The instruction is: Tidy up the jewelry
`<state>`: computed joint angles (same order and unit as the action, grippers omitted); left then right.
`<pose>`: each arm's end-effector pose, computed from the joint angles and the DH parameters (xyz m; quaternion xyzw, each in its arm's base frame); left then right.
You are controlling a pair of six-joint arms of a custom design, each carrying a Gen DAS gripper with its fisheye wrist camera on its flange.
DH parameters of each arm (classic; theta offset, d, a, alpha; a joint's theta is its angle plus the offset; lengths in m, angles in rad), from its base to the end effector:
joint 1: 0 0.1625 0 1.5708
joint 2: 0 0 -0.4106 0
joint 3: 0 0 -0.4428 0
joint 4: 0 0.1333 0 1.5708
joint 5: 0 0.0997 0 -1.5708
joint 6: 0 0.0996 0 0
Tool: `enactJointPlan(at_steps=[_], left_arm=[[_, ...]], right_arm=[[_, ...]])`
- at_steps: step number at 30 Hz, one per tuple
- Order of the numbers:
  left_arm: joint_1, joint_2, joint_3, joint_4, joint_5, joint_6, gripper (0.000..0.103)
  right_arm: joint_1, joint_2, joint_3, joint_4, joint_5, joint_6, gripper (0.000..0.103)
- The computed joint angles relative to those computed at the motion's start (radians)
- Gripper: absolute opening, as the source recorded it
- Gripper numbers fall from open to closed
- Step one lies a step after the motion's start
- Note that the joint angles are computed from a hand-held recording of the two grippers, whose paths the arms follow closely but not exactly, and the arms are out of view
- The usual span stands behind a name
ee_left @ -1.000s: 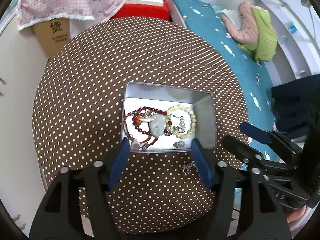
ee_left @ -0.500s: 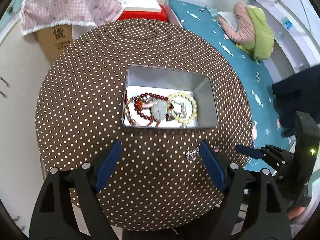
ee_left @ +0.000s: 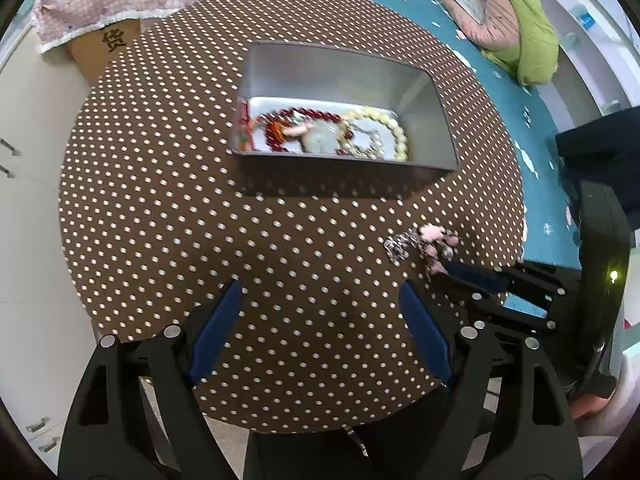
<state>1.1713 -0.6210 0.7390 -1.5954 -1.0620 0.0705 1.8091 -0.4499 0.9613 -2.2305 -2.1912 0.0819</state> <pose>-0.1689 -0.8674 0.2534 0.2365 0.9375 0.0034 0.2554 0.2778 -0.8242 0.0589 0.0516 -0.9485 0.1182 0.2893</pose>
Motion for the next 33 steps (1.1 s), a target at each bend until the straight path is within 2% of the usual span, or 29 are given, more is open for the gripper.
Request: enactJointPlan(at_steps=[3, 5, 13, 19, 22, 25, 27, 29, 32, 33], left_arm=[[-0.001, -0.001, 0.016, 0.005, -0.015, 0.014, 0.081], [-0.005, -0.002, 0.031, 0.000, -0.009, 0.029, 0.081], [-0.010, 0.037, 0.005, 0.013, -0.015, 0.031, 0.078], [-0.014, 0.115, -0.090, 0.043, -0.030, 0.040, 0.065], [-0.016, 0.146, -0.120, 0.055, -0.033, 0.049, 0.055], [-0.016, 0.183, -0.159, 0.077, -0.035, 0.053, 0.041], [-0.015, 0.209, -0.190, 0.104, -0.034, 0.048, 0.027], [-0.014, 0.222, -0.198, 0.099, -0.033, 0.051, 0.023], [-0.015, 0.233, -0.199, 0.081, -0.035, 0.069, 0.013], [-0.014, 0.241, -0.212, 0.088, -0.047, 0.069, 0.006]], right_arm=[[0.001, 0.003, -0.007, 0.009, 0.004, 0.003, 0.015], [-0.006, -0.009, 0.001, 0.010, 0.050, 0.043, 0.015], [-0.007, -0.069, 0.031, -0.096, 0.140, 0.075, 0.015], [-0.004, -0.085, 0.013, -0.132, 0.145, 0.067, 0.015], [-0.007, -0.101, 0.033, -0.145, 0.144, 0.065, 0.015], [-0.010, -0.122, 0.054, -0.140, 0.141, 0.069, 0.015], [-0.018, -0.127, 0.076, -0.159, 0.141, 0.064, 0.015], [-0.020, -0.122, 0.071, -0.157, 0.132, 0.071, 0.015], [-0.021, -0.104, 0.037, -0.137, 0.137, 0.075, 0.015], [-0.022, -0.105, 0.038, -0.135, 0.135, 0.076, 0.015]])
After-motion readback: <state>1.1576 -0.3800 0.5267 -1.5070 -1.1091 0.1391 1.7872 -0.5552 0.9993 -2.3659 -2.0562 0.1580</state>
